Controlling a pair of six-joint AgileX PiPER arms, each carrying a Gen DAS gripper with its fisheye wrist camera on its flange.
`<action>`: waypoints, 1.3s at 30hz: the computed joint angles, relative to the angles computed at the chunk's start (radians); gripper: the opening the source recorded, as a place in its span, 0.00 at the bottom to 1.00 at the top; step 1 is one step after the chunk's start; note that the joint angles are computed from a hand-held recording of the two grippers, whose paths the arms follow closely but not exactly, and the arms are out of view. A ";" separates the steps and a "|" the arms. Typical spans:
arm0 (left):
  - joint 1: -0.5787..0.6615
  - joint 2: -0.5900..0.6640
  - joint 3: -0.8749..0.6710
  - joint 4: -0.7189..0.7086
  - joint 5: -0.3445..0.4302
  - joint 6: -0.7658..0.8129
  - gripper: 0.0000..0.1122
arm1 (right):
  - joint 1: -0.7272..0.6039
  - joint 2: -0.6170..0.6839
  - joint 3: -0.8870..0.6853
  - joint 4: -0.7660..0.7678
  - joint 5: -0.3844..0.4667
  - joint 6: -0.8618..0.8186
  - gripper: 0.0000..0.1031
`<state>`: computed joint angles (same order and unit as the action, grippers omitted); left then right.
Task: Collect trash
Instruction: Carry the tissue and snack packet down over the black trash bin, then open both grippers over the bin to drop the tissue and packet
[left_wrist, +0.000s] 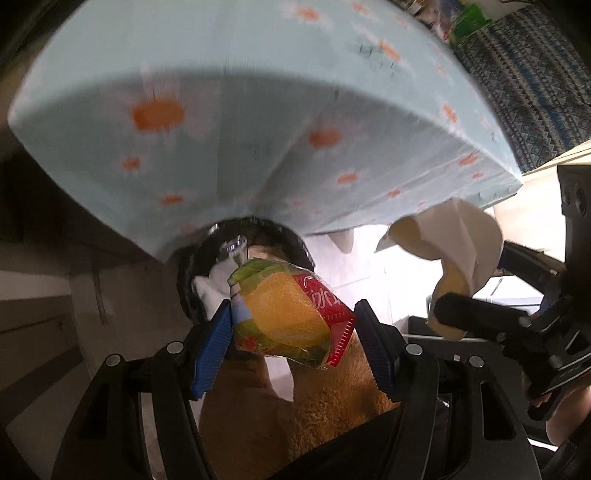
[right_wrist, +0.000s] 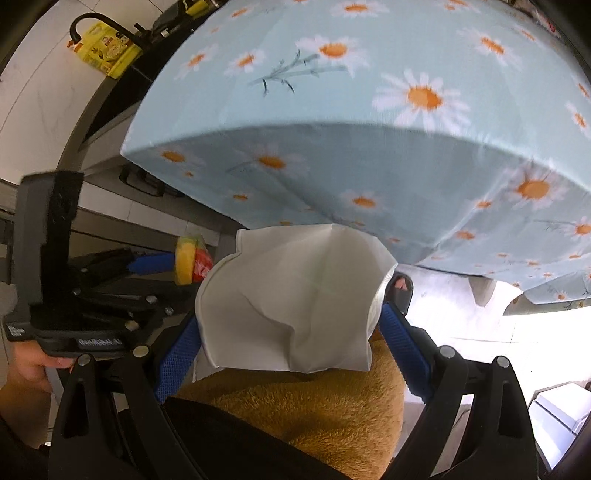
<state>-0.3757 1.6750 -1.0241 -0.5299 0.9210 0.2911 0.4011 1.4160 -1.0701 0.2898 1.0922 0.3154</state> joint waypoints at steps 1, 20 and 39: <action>-0.003 0.008 0.010 0.000 -0.009 -0.003 0.57 | -0.007 0.004 0.008 0.012 -0.005 -0.010 0.89; 0.001 0.075 0.024 -0.006 0.002 -0.054 0.73 | -0.061 0.081 -0.009 0.116 -0.006 -0.119 0.89; 0.051 0.041 -0.003 0.011 0.029 -0.092 0.77 | -0.083 0.084 -0.056 0.095 0.028 -0.094 0.95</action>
